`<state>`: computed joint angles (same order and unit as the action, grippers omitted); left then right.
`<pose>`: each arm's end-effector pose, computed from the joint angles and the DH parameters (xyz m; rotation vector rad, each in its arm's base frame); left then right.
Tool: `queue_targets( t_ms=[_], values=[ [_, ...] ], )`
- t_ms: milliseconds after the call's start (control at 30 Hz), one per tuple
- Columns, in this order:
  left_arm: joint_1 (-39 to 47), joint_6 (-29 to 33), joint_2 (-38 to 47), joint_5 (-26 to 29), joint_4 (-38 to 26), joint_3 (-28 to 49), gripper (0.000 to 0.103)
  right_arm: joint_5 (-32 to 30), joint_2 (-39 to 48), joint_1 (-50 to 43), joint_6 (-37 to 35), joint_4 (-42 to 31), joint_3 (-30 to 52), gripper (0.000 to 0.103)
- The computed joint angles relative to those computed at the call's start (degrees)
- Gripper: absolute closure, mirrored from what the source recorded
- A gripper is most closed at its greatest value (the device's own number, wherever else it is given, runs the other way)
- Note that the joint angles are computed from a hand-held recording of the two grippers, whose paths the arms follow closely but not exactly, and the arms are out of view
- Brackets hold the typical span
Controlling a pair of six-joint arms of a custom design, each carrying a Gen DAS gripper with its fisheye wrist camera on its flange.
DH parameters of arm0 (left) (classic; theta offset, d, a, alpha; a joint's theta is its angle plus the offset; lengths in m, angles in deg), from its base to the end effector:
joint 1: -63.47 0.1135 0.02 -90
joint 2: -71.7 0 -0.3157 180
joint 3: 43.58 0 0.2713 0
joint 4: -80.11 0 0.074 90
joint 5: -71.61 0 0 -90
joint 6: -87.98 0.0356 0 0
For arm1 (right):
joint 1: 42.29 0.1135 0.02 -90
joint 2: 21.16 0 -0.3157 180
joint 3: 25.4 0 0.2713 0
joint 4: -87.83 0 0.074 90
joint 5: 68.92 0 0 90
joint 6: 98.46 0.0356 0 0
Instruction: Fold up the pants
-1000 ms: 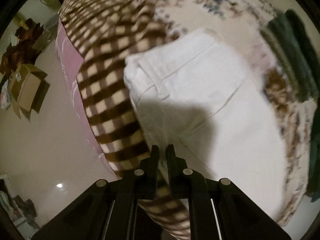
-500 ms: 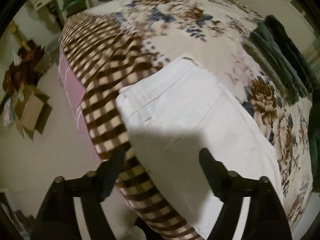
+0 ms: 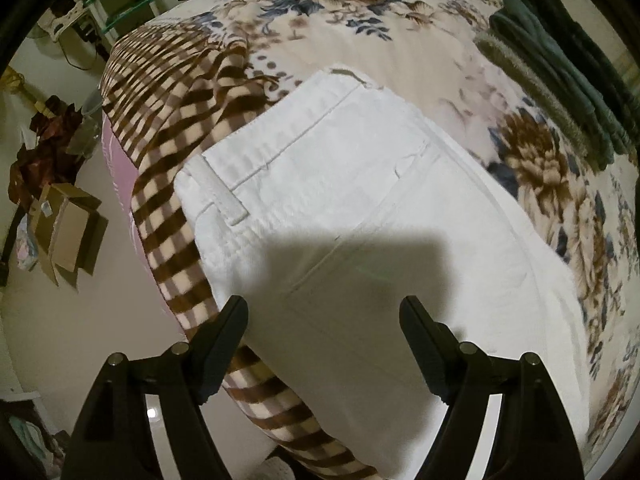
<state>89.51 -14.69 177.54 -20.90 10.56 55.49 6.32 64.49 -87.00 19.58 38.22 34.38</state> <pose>0.3601 0.1777 0.2788 -0.9709 2.7409 0.1039 0.1964 -0.1816 0.2050 1.6456 2.3130 0.3113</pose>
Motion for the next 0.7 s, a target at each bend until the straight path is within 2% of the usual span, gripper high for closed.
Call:
queue_targets(
  t_ms=[100,167,200,267,367,433,533,600,700],
  values=[
    [-0.3,0.4,0.4,-0.7,-0.5,0.3,0.026,1.1,4.9,-2.4,-5.9,-5.5,0.9,0.095],
    [-0.2,0.9,0.3,-0.5,-1.0,0.8,0.026,-1.9,3.3,-4.2,-6.7,-6.9,1.2,0.081],
    [-0.1,1.3,0.3,-0.6,-1.3,1.1,0.026,-2.4,2.2,-4.2,-6.3,-7.6,1.5,0.068],
    [0.3,1.9,0.4,-0.2,-2.3,2.1,0.026,-1.7,-0.3,-1.6,-4.1,-9.7,2.7,0.064],
    [0.9,3.1,-0.1,-0.8,-3.5,3.3,0.026,-2.0,0.2,12.2,-0.2,-13.9,7.0,0.06],
    [1.3,3.8,0.0,-1.4,-4.1,4.5,0.026,-5.2,4.9,23.0,1.9,-15.3,11.3,0.059],
    [2.3,5.0,1.5,-2.7,-5.0,7.6,0.026,-10.9,15.2,39.5,5.6,-15.8,21.6,0.058],
    [3.3,6.1,3.6,-3.3,-5.8,10.8,0.026,-14.1,22.7,47.0,6.7,-14.9,29.9,0.054],
    [5.1,7.9,7.0,-4.5,-6.5,16.0,0.026,-15.1,38.8,56.2,2.6,-19.9,51.5,0.054]
  ],
)
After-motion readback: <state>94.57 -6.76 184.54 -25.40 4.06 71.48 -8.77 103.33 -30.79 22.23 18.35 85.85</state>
